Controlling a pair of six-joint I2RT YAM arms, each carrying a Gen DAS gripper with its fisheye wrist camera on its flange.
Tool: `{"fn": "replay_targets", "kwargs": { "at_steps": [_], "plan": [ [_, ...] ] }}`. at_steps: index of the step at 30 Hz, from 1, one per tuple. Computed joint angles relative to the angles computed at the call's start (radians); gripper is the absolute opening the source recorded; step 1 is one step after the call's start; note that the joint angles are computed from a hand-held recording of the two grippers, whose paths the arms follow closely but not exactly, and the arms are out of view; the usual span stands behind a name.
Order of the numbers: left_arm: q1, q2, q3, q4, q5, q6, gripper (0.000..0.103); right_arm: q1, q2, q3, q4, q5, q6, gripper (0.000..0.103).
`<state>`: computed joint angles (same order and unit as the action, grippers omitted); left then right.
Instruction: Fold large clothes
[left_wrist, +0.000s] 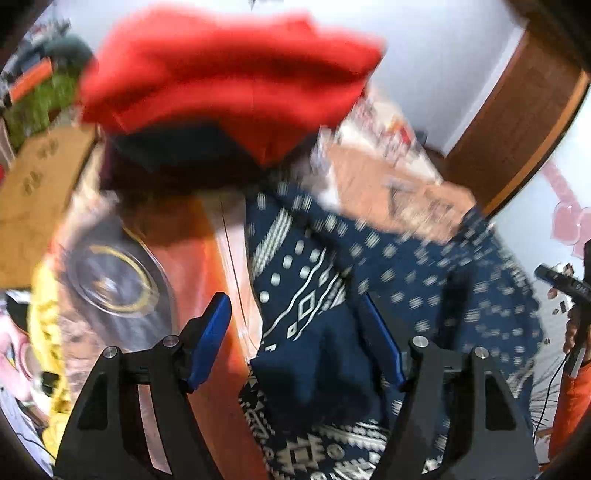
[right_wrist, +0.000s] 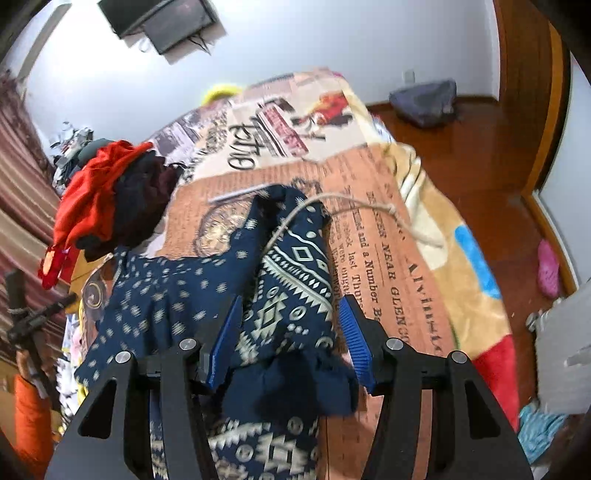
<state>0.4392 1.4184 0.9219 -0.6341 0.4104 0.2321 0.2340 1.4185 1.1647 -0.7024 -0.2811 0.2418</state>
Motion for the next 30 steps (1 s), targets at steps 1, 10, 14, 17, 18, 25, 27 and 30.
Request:
{"fn": "replay_targets", "kwargs": {
  "at_steps": [1, 10, 14, 17, 18, 25, 27, 30],
  "plan": [
    [-0.016, 0.055, 0.002, 0.026, -0.018, -0.009, 0.071, -0.007, 0.025, 0.005, 0.004, 0.001, -0.001, 0.051],
    [-0.002, 0.263, -0.014, 0.123, 0.097, -0.089, 0.072, -0.047, 0.119, -0.007, 0.045, -0.022, 0.022, 0.052],
    [-0.034, 0.217, -0.031, 0.097, 0.143, -0.043, 0.071, -0.015, 0.13, 0.013, 0.05, -0.062, -0.006, 0.049],
    [-0.081, 0.195, -0.053, 0.146, 0.06, -0.061, 0.052, 0.051, 0.157, 0.043, 0.041, -0.011, -0.02, 0.037],
    [-0.087, 0.191, -0.054, 0.156, 0.042, -0.076, 0.045, 0.075, 0.164, 0.049, 0.043, 0.039, -0.024, 0.022],
    [-0.096, 0.1, -0.033, 0.163, -0.025, -0.164, 0.013, 0.072, 0.257, 0.207, 0.057, 0.01, 0.022, 0.011],
    [-0.081, 0.115, 0.01, 0.155, -0.015, -0.177, 0.012, 0.093, 0.302, 0.298, 0.041, 0.03, 0.017, 0.009],
    [-0.064, 0.177, 0.078, 0.163, -0.027, -0.21, 0.012, 0.125, 0.379, 0.433, 0.025, 0.096, 0.008, 0.006]
  ]
}}
